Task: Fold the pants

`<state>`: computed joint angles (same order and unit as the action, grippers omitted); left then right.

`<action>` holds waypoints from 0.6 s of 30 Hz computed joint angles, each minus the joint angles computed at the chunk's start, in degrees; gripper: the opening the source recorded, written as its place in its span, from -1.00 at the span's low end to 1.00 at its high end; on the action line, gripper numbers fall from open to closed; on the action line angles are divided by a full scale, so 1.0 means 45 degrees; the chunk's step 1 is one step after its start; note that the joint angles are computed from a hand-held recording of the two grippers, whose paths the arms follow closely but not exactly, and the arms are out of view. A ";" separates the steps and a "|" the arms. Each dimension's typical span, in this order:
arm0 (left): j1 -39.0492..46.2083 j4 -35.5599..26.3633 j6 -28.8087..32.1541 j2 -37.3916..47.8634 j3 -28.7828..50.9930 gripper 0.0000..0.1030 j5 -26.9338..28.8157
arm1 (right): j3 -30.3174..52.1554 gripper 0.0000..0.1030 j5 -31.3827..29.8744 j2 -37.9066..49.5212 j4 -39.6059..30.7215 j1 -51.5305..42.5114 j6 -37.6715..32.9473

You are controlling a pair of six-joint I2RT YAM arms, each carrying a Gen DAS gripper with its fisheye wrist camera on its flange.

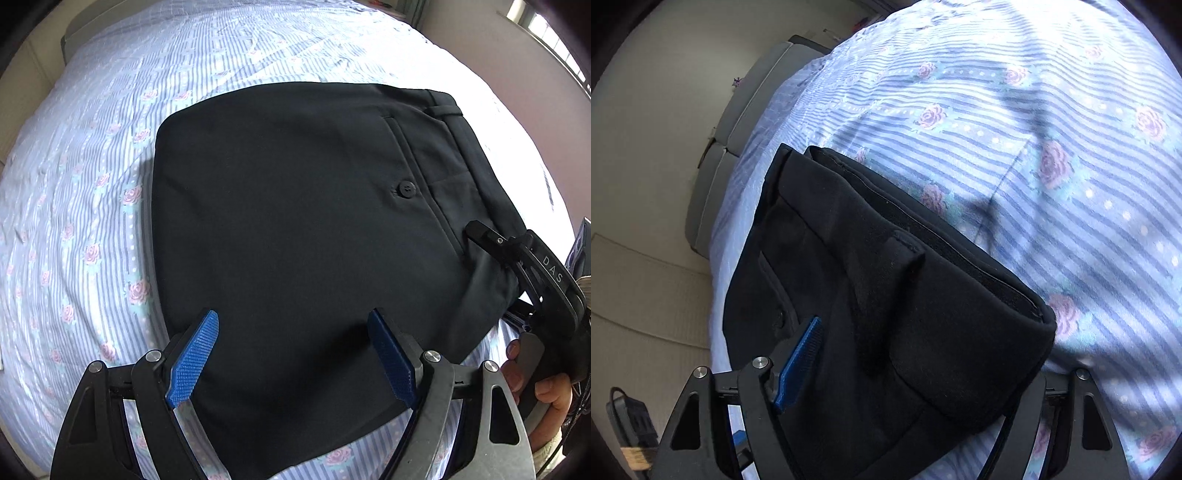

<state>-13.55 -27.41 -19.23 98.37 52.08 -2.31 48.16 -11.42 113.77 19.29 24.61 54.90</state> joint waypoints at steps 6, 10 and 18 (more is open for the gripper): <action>0.1618 0.0263 0.0851 0.0368 0.0214 0.61 0.0791 | 0.1782 0.22 0.1155 -0.0104 -0.3520 0.0368 -0.0671; 0.2760 0.0479 0.1827 0.0584 0.0442 0.61 0.1313 | 0.3399 0.08 0.2084 0.0221 -0.5860 0.0738 -0.1134; 0.5643 0.0464 0.4192 0.1677 0.1560 0.61 0.3970 | 0.5971 -0.15 0.4287 0.0792 -0.9435 0.1807 -0.2052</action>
<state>11.84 -25.32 -0.37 105.92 59.10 15.56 75.03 7.87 117.33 -23.17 32.74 45.66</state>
